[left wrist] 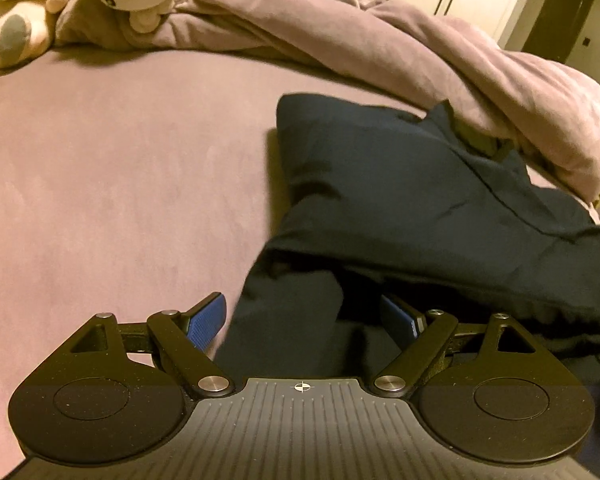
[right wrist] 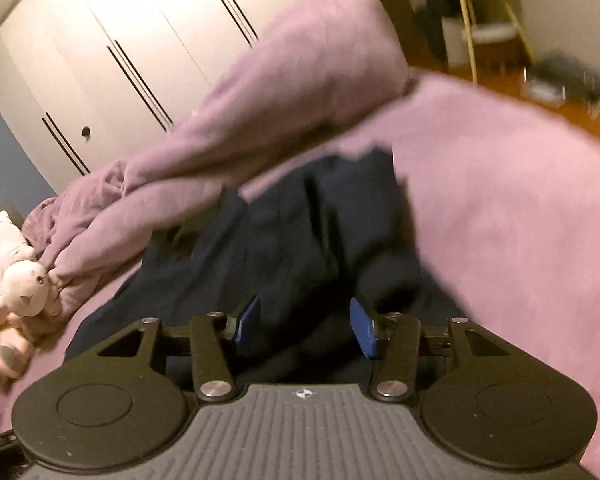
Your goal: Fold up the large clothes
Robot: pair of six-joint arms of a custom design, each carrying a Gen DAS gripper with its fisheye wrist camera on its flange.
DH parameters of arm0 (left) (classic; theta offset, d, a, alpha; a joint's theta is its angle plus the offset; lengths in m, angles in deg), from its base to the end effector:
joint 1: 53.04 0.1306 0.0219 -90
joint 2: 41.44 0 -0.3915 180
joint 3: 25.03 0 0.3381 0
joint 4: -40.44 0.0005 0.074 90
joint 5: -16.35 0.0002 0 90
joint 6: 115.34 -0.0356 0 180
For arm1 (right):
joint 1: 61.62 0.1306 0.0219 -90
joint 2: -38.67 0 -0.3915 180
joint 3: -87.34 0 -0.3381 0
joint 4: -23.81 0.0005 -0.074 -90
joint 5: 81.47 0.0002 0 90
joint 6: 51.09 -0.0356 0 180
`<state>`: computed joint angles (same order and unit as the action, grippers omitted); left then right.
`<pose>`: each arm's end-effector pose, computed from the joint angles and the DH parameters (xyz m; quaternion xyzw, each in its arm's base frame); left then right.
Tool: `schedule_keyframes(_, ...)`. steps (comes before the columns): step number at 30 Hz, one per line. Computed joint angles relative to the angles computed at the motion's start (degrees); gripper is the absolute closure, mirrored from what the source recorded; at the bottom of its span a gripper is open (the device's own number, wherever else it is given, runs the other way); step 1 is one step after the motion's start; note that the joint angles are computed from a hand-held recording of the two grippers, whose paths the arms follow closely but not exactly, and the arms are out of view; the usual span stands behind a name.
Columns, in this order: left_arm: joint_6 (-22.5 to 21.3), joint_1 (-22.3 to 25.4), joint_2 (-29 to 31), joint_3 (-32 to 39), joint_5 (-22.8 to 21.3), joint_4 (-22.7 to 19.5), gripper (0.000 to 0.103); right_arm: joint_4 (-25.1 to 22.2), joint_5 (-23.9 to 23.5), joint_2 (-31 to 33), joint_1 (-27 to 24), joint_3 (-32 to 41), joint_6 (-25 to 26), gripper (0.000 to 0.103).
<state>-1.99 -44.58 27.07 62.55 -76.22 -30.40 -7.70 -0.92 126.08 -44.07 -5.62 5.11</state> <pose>0.2626 0.0402 0.5192 -0.2659 0.9065 -0.0214 0.3274 0.4130 0.1362 0.4617 0.0835 0.8681 0.2746 0.4051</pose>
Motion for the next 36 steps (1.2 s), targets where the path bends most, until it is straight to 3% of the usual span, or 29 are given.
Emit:
schedule_keyframes(4,0.02,-1.24,0.71,-0.03,-1.23,-1.33,0.015,6.00,-6.64,2.79,-0.55,-1.14,-7.50,0.054)
schedule_keyframes(6,-0.14,-1.38,0.84,-0.18,-1.74,-1.10,0.015,7.49,-6.34,4.89,-0.10,-0.02,-11.73,0.057)
schedule_keyframes(7,-0.11,-1.42,1.01,-0.18,-2.13,-1.14,0.015,7.96,-6.58,5.48,-0.06,0.33,-13.20,0.064)
schedule_keyframes(8,0.03,-1.40,1.27,-0.14,-2.68,-1.31,0.015,7.21,-6.38,6.12,0.08,1.34,-14.19,0.084)
schedule_keyframes(9,0.09,-1.27,1.54,-0.15,-3.20,-1.37,0.015,5.98,-6.18,6.83,0.16,2.45,-14.58,0.086)
schedule_keyframes(10,0.10,-1.13,1.71,-0.22,-3.80,-1.38,0.015,7.63,-7.69,6.58,-0.25,1.56,-16.30,0.087)
schedule_keyframes(12,0.42,-0.90,2.09,-0.42,-6.15,-1.58,0.015,16.81,-15.49,4.97,-2.95,-3.39,-25.25,0.088)
schedule_keyframes(13,0.66,-0.51,2.29,-0.46,-7.02,-1.86,0.014,18.58,-16.63,4.12,-3.95,-4.89,-27.94,0.088)
schedule_keyframes(14,1.01,0.59,2.60,-0.23,-5.75,-2.65,0.013,17.47,-14.52,3.78,-3.94,-5.17,-25.95,0.088)
schedule_keyframes(16,1.77,2.61,2.84,0.70,-1.53,-4.52,0.016,7.92,-6.74,4.39,-2.49,-2.13,-14.31,0.084)
schedule_keyframes(17,1.18,3.49,2.53,1.40,0.50,-5.84,0.018,5.25,-6.05,4.46,-2.30,-1.23,-11.46,0.083)
schedule_keyframes(20,-3.87,4.66,0.64,3.78,1.86,-10.37,0.017,6.03,-6.39,1.96,-3.31,-2.45,-11.46,0.068)
schedule_keyframes(23,-7.10,4.47,-1.46,5.81,-2.54,-13.19,0.016,6.99,2.37,-1.47,-2.64,-3.29,-10.86,0.053)
schedule_keyframes(25,-6.76,3.09,-1.61,6.73,-6.36,-11.65,0.016,9.65,4.81,-1.84,-1.70,-3.16,-9.71,0.053)
schedule_keyframes(27,-5.67,1.16,-0.37,7.48,-7.07,-8.37,0.015,11.30,4.51,0.54,1.21,-0.48,-4.92,0.053)
schedule_keyframes(29,-3.54,-1.96,1.90,7.86,-5.94,-3.04,0.015,11.32,1.56,5.31,5.33,4.55,1.95,0.057)
schedule_keyframes(31,-1.95,-5.00,3.85,6.55,-5.37,3.76,0.015,8.65,1.47,10.32,9.02,9.64,8.95,0.064)
schedule_keyframes(33,-0.23,-7.13,6.30,5.52,-6.25,7.77,0.014,5.31,5.83,14.74,11.83,14.02,15.20,0.072)
schedule_keyframes(34,-0.79,-8.41,7.89,5.13,-8.43,9.03,0.014,4.37,7.52,16.35,12.22,15.18,17.37,0.074)
schedule_keyframes(36,-3.13,-10.31,10.22,5.01,-14.51,8.67,0.011,2.80,11.30,18.16,11.83,16.23,18.97,0.086)
